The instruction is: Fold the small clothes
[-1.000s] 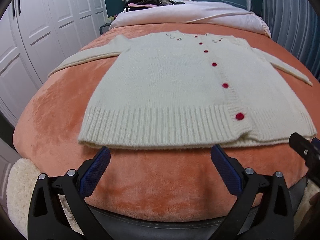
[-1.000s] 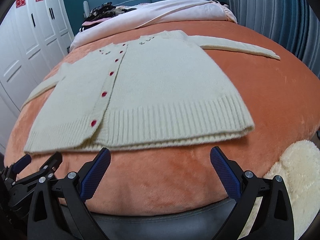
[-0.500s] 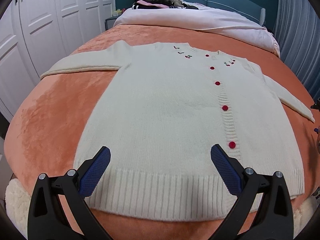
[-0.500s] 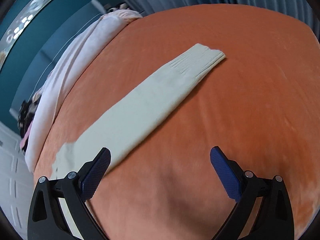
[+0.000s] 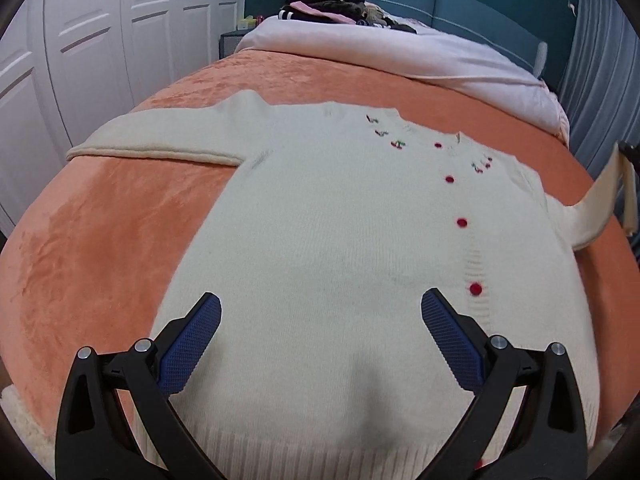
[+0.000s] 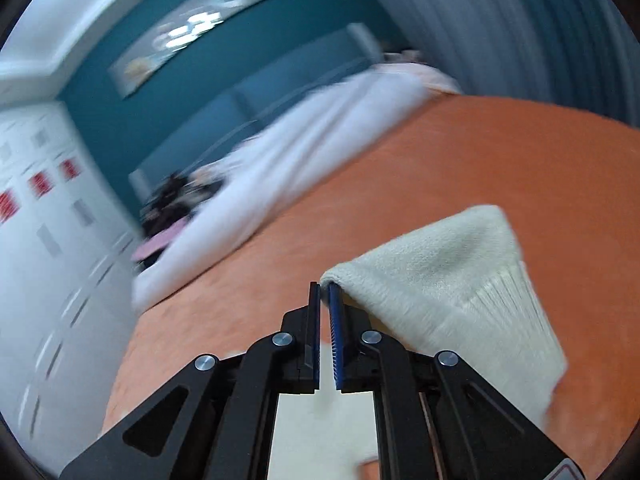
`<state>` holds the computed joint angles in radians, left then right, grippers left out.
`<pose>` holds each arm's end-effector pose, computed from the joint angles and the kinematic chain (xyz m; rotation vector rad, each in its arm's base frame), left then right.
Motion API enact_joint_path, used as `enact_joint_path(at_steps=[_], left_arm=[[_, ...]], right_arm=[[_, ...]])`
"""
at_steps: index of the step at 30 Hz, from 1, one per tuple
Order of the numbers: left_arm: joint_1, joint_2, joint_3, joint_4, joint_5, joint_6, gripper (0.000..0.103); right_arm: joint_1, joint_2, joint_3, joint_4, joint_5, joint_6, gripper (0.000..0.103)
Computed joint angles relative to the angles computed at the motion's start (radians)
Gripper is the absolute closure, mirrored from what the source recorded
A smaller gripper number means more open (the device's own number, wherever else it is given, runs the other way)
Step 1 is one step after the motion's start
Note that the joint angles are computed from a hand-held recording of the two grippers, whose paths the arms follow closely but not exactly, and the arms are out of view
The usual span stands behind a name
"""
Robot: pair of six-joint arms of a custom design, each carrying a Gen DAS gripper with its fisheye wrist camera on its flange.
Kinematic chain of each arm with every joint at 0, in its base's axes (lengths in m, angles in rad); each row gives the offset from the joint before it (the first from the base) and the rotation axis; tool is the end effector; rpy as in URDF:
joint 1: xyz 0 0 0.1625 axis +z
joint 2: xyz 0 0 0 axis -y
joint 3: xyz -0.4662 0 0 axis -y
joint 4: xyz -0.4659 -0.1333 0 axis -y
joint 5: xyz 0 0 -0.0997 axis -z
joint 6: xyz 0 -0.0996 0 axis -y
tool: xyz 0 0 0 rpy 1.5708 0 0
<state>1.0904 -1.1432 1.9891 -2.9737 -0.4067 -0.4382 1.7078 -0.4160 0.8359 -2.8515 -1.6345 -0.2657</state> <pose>-0.0815 -0.6428 0.2572 -0.3439 2.0664 -1.1283 0.2613 -0.9656 0.1718 0.5118 -2.7090 1.2573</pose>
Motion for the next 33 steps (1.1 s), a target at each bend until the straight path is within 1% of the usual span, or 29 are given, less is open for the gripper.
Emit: enact_joint_path(at_steps=[1,2,3,4,5,6,8,9,10,11,12,13,14,16,17,18,20,21,22,23,24,25,26,27,28,29,31,33], left_arm=[[0.003,0.001,-0.010,-0.042,-0.012,0.024,0.005],[0.007,0.003,-0.020,-0.082,-0.023,0.046,0.005],[0.013,0.002,-0.032,-0.108,-0.040,0.059,0.005],[0.020,-0.001,-0.044,-0.116,-0.062,0.060,0.005],[0.030,-0.004,-0.059,-0.117,-0.094,0.057,0.005],[0.041,-0.008,-0.073,-0.110,-0.127,0.051,0.005],[0.069,-0.006,-0.108,-0.107,-0.200,0.053,0.005],[0.084,-0.003,-0.128,-0.093,-0.232,0.047,0.005],[0.102,0.004,-0.150,-0.085,-0.274,0.042,0.005],[0.118,0.013,-0.175,-0.070,-0.308,0.030,0.005],[0.133,0.025,-0.200,-0.060,-0.343,0.022,0.005],[0.146,0.039,-0.224,-0.056,-0.371,0.023,0.005],[0.154,0.059,-0.252,-0.050,-0.386,0.027,0.005],[0.169,0.103,-0.307,-0.026,-0.418,0.041,0.005],[0.175,0.124,-0.339,0.010,-0.435,0.030,0.005],[0.185,0.146,-0.372,0.045,-0.484,0.016,0.005],[0.206,0.189,-0.440,0.148,-0.574,-0.052,0.005],[0.218,0.210,-0.466,0.168,-0.619,-0.078,0.005],[0.229,0.234,-0.495,0.192,-0.651,-0.104,0.005],[0.234,0.258,-0.526,0.220,-0.653,-0.127,0.011],[0.234,0.278,-0.549,0.232,-0.634,-0.134,0.025],[0.234,0.294,-0.571,0.239,-0.619,-0.127,0.036],[0.238,0.302,-0.587,0.230,-0.646,-0.107,0.069],[0.248,0.306,-0.607,0.231,-0.715,-0.100,0.092],[0.253,0.302,-0.618,0.230,-0.749,-0.104,0.093],[0.248,0.293,-0.616,0.186,-0.742,-0.089,0.094],[0.228,0.266,-0.607,0.080,-0.691,-0.008,0.095],[0.224,0.232,-0.594,0.015,-0.677,0.023,0.095]], right_arm=[[0.028,-0.002,0.025,0.052,0.071,-0.068,0.102],[0.051,0.003,0.038,0.119,0.113,-0.121,0.101],[0.076,0.016,0.055,0.194,0.133,-0.169,0.095],[0.094,0.043,0.047,0.267,0.127,-0.206,0.091],[0.109,0.061,0.063,0.308,0.098,-0.245,0.078],[0.122,0.084,0.086,0.331,0.038,-0.290,0.075],[0.126,0.101,0.135,0.300,-0.066,-0.307,0.075],[0.119,0.095,0.156,0.287,-0.093,-0.287,0.075],[0.106,0.076,0.189,0.269,-0.112,-0.240,0.074],[0.090,0.050,0.222,0.252,-0.104,-0.203,0.072],[0.069,0.022,0.243,0.230,-0.084,-0.131,0.064],[0.053,-0.001,0.262,0.192,-0.079,-0.069,0.058],[0.038,-0.025,0.284,0.125,-0.088,-0.006,0.050],[0.023,-0.039,0.286,0.068,-0.101,0.035,0.048],[0.018,-0.036,0.263,0.079,-0.108,0.049,0.048],[0.016,-0.033,0.241,0.091,-0.110,0.070,0.048],[0.006,-0.034,0.232,0.094,-0.073,0.100,0.048],[0.004,-0.028,0.218,0.102,-0.072,0.101,0.047],[0.004,-0.030,0.236,0.089,-0.082,0.096,0.047],[0.003,-0.031,0.250,0.081,-0.104,0.084,0.045],[-0.003,-0.029,0.257,0.073,-0.124,0.075,0.045],[-0.010,-0.027,0.256,0.080,-0.140,0.079,0.045],[-0.018,-0.011,0.233,0.100,-0.143,0.097,0.045],[-0.026,-0.011,0.238,0.105,-0.137,0.116,0.045],[-0.037,-0.016,0.244,0.110,-0.118,0.138,0.045],[-0.043,-0.015,0.234,0.117,-0.107,0.147,0.045],[-0.058,-0.013,0.216,0.117,-0.065,0.174,0.045],[-0.067,-0.004,0.184,0.117,-0.026,0.211,0.045]])
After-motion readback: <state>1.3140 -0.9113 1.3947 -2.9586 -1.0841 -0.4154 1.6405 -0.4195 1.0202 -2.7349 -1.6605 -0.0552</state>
